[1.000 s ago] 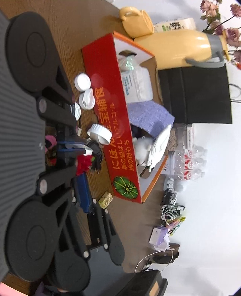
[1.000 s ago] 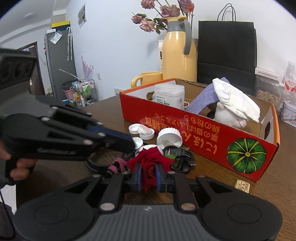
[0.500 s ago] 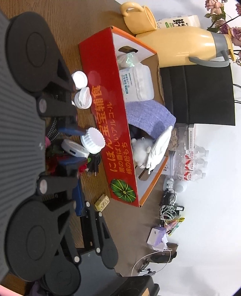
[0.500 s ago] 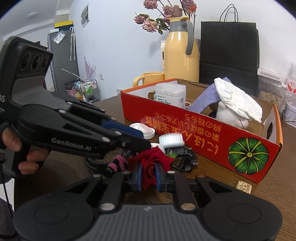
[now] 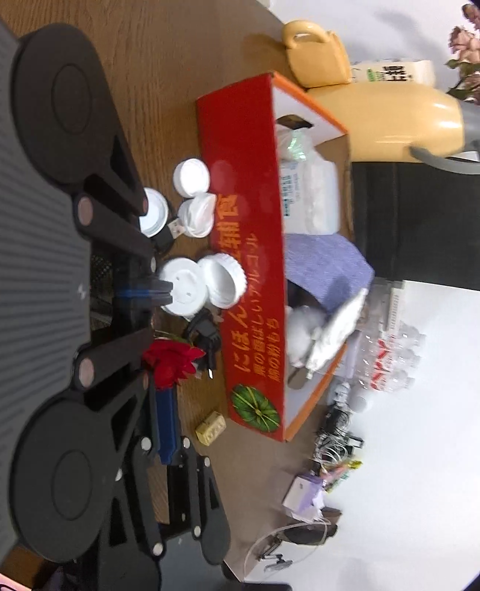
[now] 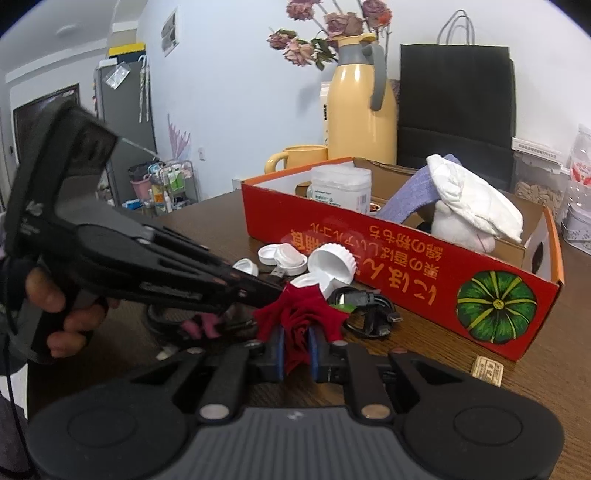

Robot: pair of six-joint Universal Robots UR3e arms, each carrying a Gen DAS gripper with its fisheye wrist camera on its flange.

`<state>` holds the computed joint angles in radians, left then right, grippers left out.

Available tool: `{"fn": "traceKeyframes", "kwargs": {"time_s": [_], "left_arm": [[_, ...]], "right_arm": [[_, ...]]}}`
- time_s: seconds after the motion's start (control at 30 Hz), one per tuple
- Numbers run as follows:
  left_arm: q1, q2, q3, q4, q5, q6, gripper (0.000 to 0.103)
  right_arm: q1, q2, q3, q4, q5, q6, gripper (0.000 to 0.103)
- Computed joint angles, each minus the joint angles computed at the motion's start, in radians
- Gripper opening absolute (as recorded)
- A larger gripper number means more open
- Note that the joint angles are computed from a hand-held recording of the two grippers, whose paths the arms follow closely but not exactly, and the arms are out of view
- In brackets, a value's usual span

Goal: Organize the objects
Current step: 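Close the left gripper on the white round cap and lift it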

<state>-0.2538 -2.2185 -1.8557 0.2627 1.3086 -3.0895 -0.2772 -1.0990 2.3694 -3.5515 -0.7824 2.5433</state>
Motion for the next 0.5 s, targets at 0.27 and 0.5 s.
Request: {"fn": "traceKeyframes", "kwargs": {"time_s": [0.27,0.5], "left_arm": [[-0.020,0.000,0.022,-0.022,0.030,0.022,0.023],[-0.074,-0.066,0.144,-0.065,0.135,0.048,0.059]], "right_arm": [[-0.087,0.021,0.100,-0.228,0.077,0.121,0.012],[-0.128,0.044,0.119,-0.346,0.040,0.249,0.012]]}}
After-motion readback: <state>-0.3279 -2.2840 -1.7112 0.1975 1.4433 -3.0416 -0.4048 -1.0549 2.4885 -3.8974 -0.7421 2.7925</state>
